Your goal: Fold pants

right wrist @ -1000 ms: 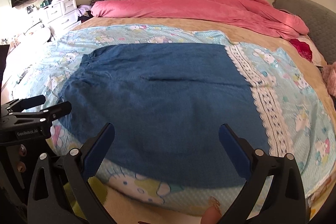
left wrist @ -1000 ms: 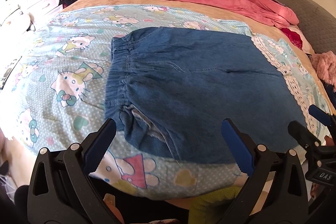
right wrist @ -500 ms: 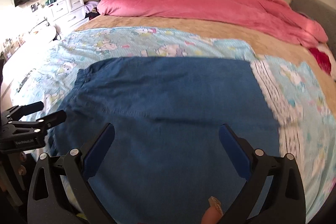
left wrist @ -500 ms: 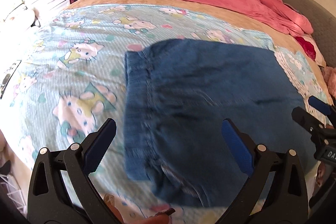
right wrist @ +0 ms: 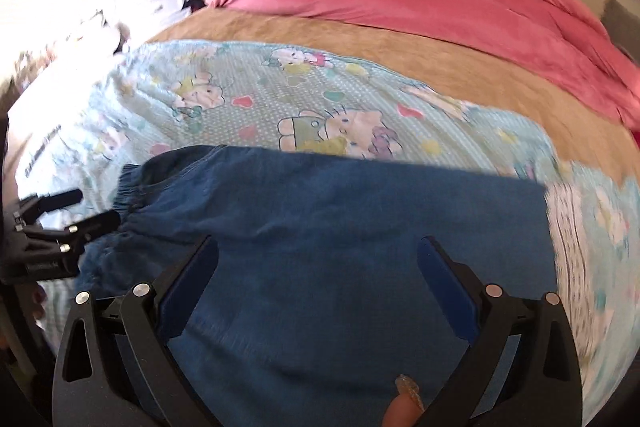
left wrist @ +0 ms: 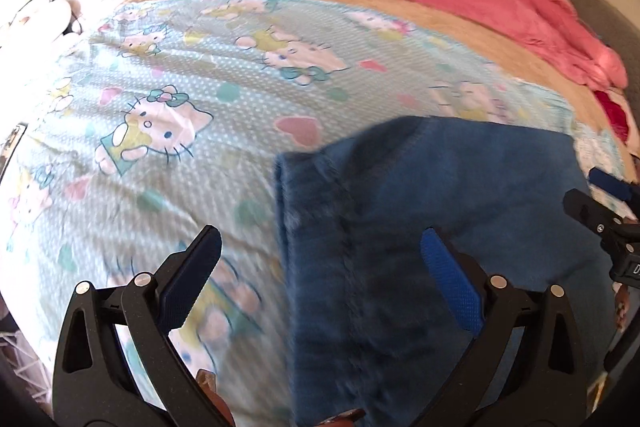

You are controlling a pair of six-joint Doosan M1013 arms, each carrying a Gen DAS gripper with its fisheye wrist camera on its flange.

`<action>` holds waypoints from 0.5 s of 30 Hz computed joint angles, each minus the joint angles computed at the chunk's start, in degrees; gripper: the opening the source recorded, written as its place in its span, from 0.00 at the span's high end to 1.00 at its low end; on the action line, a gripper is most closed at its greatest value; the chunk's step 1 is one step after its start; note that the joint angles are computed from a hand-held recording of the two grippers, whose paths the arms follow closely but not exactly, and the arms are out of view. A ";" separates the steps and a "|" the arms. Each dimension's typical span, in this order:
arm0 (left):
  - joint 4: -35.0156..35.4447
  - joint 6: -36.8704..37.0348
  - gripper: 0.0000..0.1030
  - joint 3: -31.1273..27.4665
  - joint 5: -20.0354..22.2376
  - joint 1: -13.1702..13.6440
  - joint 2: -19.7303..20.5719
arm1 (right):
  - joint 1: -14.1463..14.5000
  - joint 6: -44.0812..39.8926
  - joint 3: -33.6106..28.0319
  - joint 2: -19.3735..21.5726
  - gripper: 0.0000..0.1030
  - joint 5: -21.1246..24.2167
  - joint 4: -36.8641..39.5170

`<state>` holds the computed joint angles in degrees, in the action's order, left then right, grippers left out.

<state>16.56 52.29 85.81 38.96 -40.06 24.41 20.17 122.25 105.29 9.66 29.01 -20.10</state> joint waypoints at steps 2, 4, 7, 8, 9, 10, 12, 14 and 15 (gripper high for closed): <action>-0.59 0.62 0.09 -1.74 1.45 0.76 1.44 | -0.32 -3.52 -2.26 2.34 0.04 1.22 -0.48; -2.01 2.30 0.09 -3.36 2.25 1.55 2.68 | -0.67 -6.48 -4.32 4.38 0.04 2.20 -0.48; -5.63 6.32 0.09 -5.41 2.79 2.60 4.26 | -2.20 -16.06 -7.23 7.30 0.04 3.14 5.61; -7.72 8.65 0.09 -5.89 2.43 3.00 4.74 | -2.68 -18.91 -8.18 8.23 0.04 3.86 7.64; -7.88 9.34 0.09 -6.23 2.60 3.02 5.09 | -3.18 -22.27 -9.30 9.27 0.04 5.29 9.87; -6.84 9.40 0.09 -6.94 3.32 2.85 5.69 | -3.32 -23.80 -9.80 9.79 0.04 5.88 10.42; -4.41 9.65 0.10 -7.53 3.75 2.36 6.38 | -3.48 -27.12 -10.88 11.02 0.04 6.94 10.55; -6.02 12.34 0.36 -7.25 2.24 2.42 6.46 | -3.52 -29.71 -11.33 11.51 0.04 7.14 11.57; -6.89 13.50 0.43 -7.08 1.47 2.47 6.42 | -3.59 -31.04 -11.42 11.61 0.04 7.19 12.46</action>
